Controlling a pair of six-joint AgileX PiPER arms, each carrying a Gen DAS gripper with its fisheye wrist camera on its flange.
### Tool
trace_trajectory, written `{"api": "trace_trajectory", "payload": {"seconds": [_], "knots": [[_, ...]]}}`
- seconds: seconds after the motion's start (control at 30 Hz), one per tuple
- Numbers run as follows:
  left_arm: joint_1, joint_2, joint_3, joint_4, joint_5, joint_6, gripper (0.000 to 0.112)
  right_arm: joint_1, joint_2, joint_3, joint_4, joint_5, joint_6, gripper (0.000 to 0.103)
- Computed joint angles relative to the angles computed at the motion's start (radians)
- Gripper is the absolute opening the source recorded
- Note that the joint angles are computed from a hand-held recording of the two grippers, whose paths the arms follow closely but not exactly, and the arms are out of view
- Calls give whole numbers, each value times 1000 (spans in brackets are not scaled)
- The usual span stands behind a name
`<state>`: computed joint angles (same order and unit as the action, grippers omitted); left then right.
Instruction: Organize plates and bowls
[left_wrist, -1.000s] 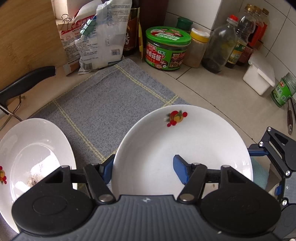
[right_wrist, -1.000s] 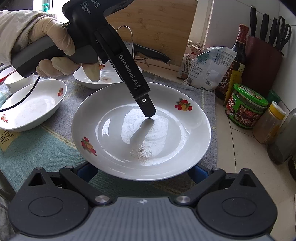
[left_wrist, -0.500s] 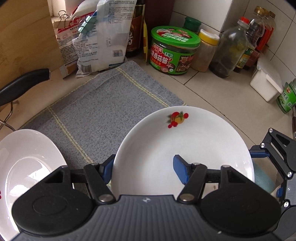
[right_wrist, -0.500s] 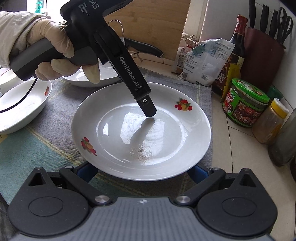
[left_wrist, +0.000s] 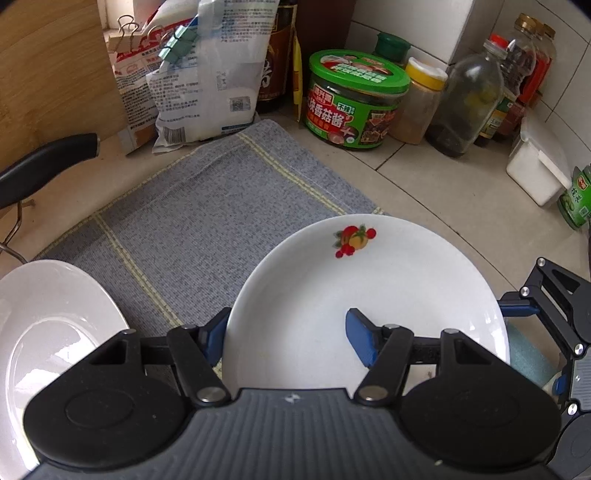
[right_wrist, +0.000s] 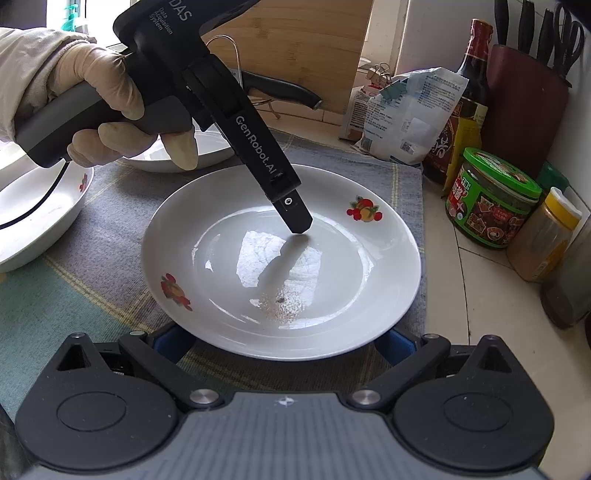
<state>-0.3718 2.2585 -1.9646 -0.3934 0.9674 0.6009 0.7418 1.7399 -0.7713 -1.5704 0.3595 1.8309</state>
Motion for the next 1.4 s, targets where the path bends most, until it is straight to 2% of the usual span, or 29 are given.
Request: {"api": "trace_trajectory", "payload": {"seconds": [0.17,0.27,0.33,0.53,0.73,0.97,1.13,1.3,1.4], "knots": [[2,-1,6,-11,-5,14,66,-1,5,0,-11,-1,21,103],[11,-1,12,-50,2,51,77,-4,12,-8,20,-6,-8,103],[6,-14,35,-35,-26,57,84,-1,12,-7,20,1,-7,103],[28,-86,131,-50,-83,77,87,23,-3,15,36,34,23,103],[53,-260,351,-113,-196,152,92,73,-21,23,163,74,-15,103],[61,-507,659,-180,-362,225,96,162,-26,21,255,144,35,103],[62,-668,848,-179,-437,192,96,224,-40,22,304,189,28,103],[73,-814,1019,-144,-494,126,96,279,-62,31,305,188,39,103],[84,-899,1112,-63,-524,33,96,308,-54,21,295,172,28,103]]}}
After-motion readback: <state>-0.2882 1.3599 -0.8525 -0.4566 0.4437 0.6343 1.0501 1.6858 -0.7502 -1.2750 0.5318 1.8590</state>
